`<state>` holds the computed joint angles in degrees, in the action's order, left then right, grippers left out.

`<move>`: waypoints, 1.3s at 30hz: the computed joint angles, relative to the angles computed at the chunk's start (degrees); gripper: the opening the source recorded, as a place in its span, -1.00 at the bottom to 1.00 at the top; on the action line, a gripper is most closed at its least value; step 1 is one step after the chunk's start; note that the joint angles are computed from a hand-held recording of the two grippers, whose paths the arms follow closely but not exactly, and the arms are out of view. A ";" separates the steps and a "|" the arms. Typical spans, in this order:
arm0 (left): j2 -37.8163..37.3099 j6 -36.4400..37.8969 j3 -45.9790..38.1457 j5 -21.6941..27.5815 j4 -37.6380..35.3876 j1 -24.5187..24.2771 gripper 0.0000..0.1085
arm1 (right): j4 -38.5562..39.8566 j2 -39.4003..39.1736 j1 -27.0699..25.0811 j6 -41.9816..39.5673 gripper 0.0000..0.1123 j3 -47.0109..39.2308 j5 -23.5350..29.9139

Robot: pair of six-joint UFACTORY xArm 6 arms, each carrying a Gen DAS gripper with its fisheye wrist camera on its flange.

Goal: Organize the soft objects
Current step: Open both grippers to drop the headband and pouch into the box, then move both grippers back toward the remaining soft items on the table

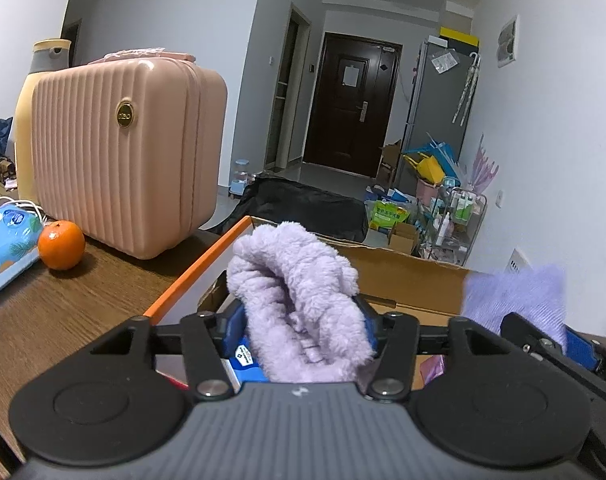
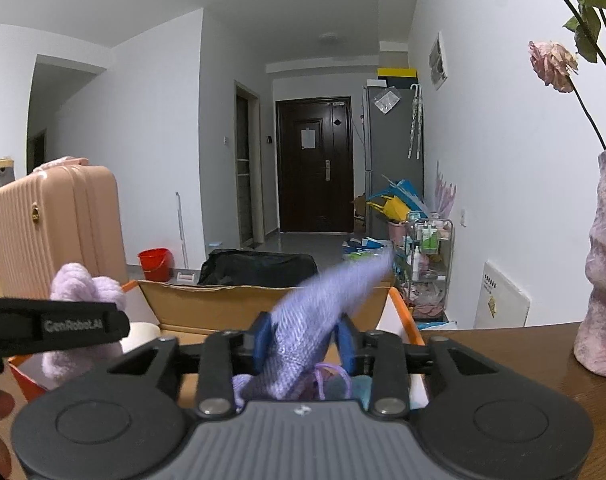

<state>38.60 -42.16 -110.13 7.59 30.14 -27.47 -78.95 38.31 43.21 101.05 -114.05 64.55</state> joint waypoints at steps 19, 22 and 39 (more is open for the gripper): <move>-0.47 -14.95 -0.41 1.43 13.04 1.35 0.90 | -1.68 0.57 1.58 2.05 0.83 0.22 5.61; -0.53 -14.96 -0.20 1.35 13.18 1.34 0.90 | -1.86 0.61 1.77 2.18 0.83 0.26 6.01; -4.18 -24.67 5.43 -2.42 21.75 2.94 0.90 | -4.49 1.54 4.42 2.61 0.83 0.17 10.26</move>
